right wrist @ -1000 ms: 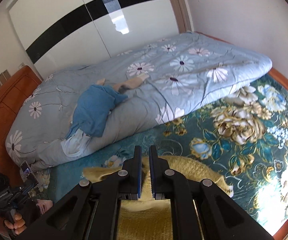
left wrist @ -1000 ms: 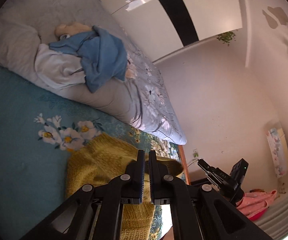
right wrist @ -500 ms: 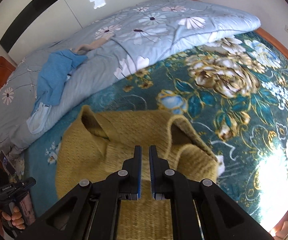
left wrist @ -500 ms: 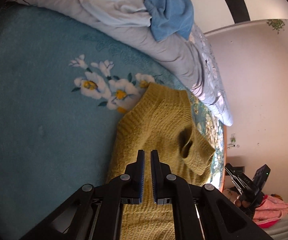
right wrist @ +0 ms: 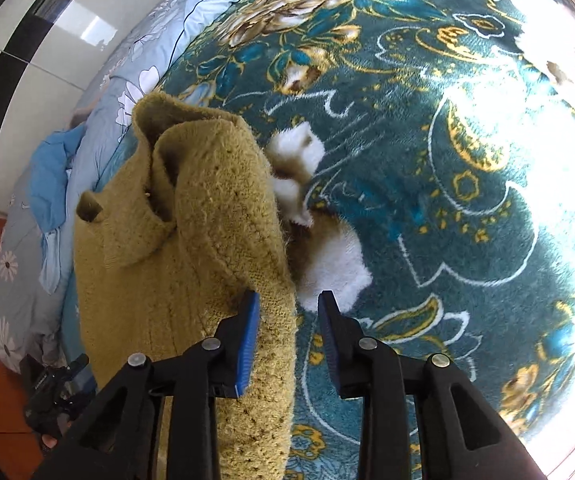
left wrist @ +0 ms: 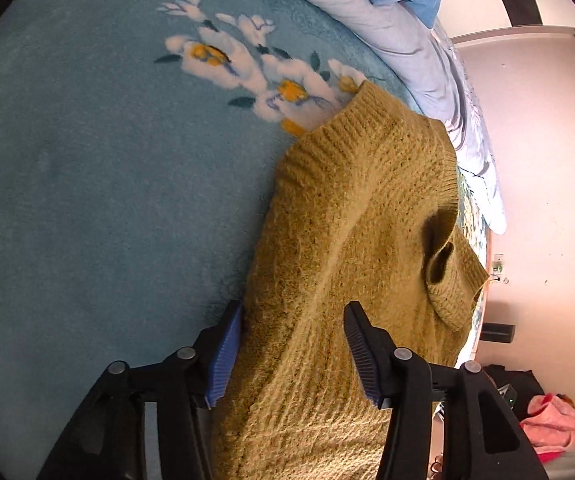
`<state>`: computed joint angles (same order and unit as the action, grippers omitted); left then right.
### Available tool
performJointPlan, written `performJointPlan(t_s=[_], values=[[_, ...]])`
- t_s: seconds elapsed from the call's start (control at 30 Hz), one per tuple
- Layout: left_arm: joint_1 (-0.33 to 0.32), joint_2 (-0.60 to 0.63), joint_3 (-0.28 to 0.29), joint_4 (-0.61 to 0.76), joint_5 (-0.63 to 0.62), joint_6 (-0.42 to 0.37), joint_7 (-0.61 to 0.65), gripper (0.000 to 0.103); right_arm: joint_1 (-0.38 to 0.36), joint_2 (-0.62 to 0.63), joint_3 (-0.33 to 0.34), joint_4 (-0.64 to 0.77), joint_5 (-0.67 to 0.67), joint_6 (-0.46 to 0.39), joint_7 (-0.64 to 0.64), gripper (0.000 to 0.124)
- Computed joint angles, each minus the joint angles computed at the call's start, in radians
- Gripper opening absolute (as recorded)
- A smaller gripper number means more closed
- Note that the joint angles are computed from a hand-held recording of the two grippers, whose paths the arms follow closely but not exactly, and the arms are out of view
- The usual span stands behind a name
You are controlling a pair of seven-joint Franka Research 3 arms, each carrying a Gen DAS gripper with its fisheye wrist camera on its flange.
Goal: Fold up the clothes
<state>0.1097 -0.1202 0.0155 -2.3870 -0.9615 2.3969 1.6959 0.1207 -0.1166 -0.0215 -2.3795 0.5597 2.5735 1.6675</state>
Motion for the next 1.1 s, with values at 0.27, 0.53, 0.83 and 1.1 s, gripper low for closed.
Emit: performJointPlan(t_s=[0.27, 0.53, 0.83, 1.1], values=[[0.005, 0.056, -0.013, 0.048, -0.06, 0.025, -0.003, 0.057, 0.024, 0.019, 0.009, 0.007, 0.097, 0.011, -0.017, 0.031], [0.004, 0.029, -0.029, 0.033, -0.059, 0.076, -0.046, 0.009, 0.045, -0.005, 0.023, 0.015, 0.091, 0.02, -0.013, 0.009], [0.013, -0.189, 0.059, -0.081, -0.091, 0.141, -0.014, 0.008, 0.116, -0.089, 0.026, 0.015, 0.198, 0.035, -0.12, 0.007], [0.044, -0.322, 0.157, -0.163, 0.17, 0.095, -0.101, 0.008, 0.14, -0.126, 0.042, -0.038, 0.186, 0.005, -0.111, 0.003]])
